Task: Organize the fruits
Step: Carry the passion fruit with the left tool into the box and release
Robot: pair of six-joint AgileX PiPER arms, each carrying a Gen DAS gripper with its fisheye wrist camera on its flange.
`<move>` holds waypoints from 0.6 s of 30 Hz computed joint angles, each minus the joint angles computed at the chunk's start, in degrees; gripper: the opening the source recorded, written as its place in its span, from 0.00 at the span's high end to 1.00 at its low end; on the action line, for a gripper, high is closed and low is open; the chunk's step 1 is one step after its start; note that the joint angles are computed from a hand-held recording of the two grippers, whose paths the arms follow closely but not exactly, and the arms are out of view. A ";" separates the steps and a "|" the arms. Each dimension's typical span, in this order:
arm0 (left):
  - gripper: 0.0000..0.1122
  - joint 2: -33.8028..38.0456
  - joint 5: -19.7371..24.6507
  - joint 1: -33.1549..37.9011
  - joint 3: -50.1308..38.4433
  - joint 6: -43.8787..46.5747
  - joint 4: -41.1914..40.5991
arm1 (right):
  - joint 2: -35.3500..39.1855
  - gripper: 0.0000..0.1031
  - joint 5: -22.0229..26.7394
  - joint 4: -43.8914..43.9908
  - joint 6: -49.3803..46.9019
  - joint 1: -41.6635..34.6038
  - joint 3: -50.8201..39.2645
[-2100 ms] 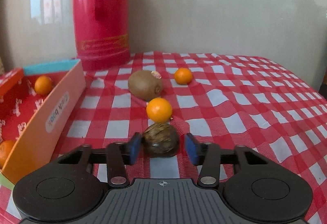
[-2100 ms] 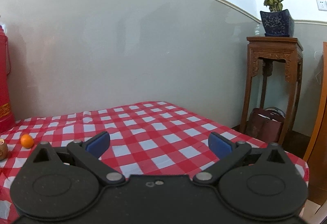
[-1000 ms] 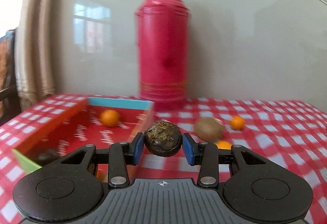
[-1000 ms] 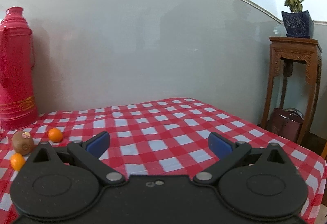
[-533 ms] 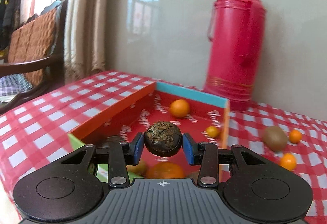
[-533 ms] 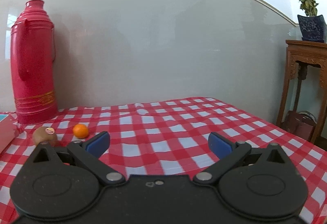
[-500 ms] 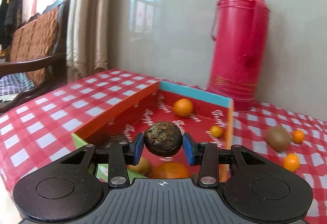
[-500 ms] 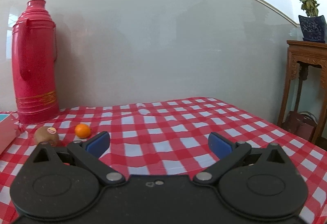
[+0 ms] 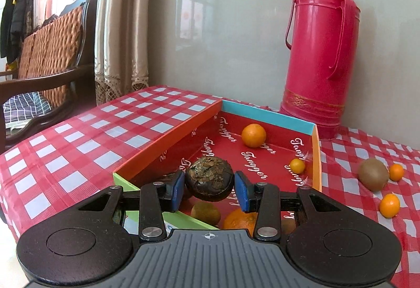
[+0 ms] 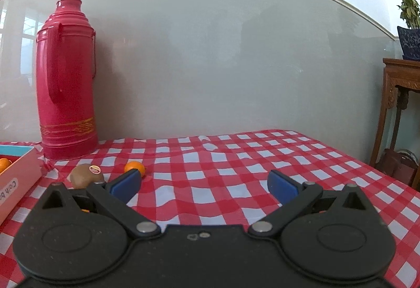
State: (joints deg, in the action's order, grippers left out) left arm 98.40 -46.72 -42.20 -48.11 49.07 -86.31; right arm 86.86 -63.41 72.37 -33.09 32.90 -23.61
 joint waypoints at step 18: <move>0.63 0.29 0.67 0.71 -0.61 0.20 -0.42 | -2.04 0.06 -1.36 1.35 -2.81 2.20 0.49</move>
State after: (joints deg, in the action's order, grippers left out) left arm 98.69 -46.04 -41.50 -48.72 49.26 -86.73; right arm 84.82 -64.76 73.72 -35.91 35.11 -23.12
